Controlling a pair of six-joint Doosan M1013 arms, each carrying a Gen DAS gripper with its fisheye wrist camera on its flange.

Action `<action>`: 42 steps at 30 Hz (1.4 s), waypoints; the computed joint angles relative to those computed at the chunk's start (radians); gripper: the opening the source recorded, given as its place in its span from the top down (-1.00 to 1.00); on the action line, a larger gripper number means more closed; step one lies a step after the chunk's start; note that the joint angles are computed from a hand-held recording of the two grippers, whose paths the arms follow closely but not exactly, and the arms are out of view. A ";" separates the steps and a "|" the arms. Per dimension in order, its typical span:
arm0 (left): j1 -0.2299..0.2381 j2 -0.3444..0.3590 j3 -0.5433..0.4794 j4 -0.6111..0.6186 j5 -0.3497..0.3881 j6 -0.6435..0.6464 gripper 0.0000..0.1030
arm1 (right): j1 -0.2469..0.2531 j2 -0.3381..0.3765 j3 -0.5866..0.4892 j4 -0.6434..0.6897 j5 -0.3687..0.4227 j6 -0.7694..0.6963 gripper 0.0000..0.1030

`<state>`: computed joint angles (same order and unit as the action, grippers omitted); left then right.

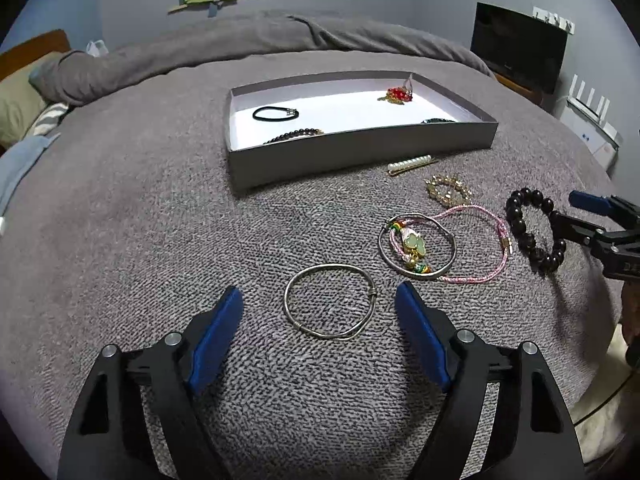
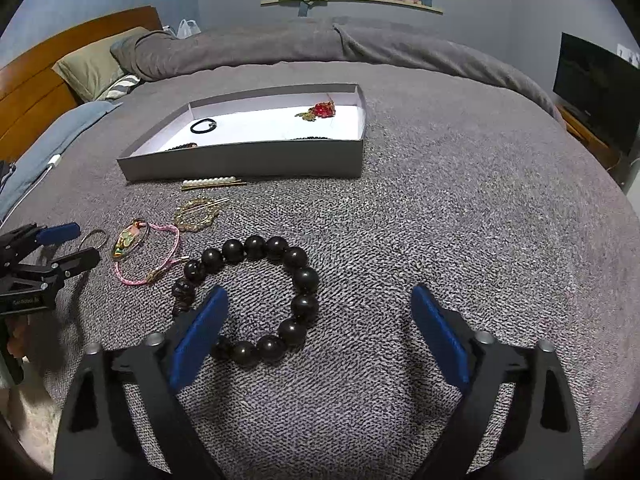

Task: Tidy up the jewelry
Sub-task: 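Grasp the silver bangle with the left tool while the right tool grasps the large black bead bracelet, then carry the bangle and black bead bracelet into the white box and open both tools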

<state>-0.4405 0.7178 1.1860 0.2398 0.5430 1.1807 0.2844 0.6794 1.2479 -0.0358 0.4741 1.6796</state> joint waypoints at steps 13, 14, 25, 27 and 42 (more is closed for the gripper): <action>0.008 0.003 -0.002 -0.092 -0.012 0.087 -0.16 | -0.001 0.010 -0.014 0.043 0.032 -0.043 -0.13; 0.008 0.003 -0.003 -0.096 -0.013 0.087 -0.16 | -0.001 0.011 -0.015 0.045 0.032 -0.044 -0.11; 0.003 0.001 0.004 -0.063 -0.032 0.083 0.04 | -0.005 0.014 -0.014 0.066 0.019 -0.058 0.38; 0.002 0.000 0.007 -0.053 -0.035 0.079 0.04 | -0.007 0.014 -0.016 0.094 0.022 -0.083 0.54; 0.006 -0.046 0.041 -0.020 -0.110 0.055 0.04 | -0.006 -0.016 -0.013 0.130 -0.050 -0.134 0.72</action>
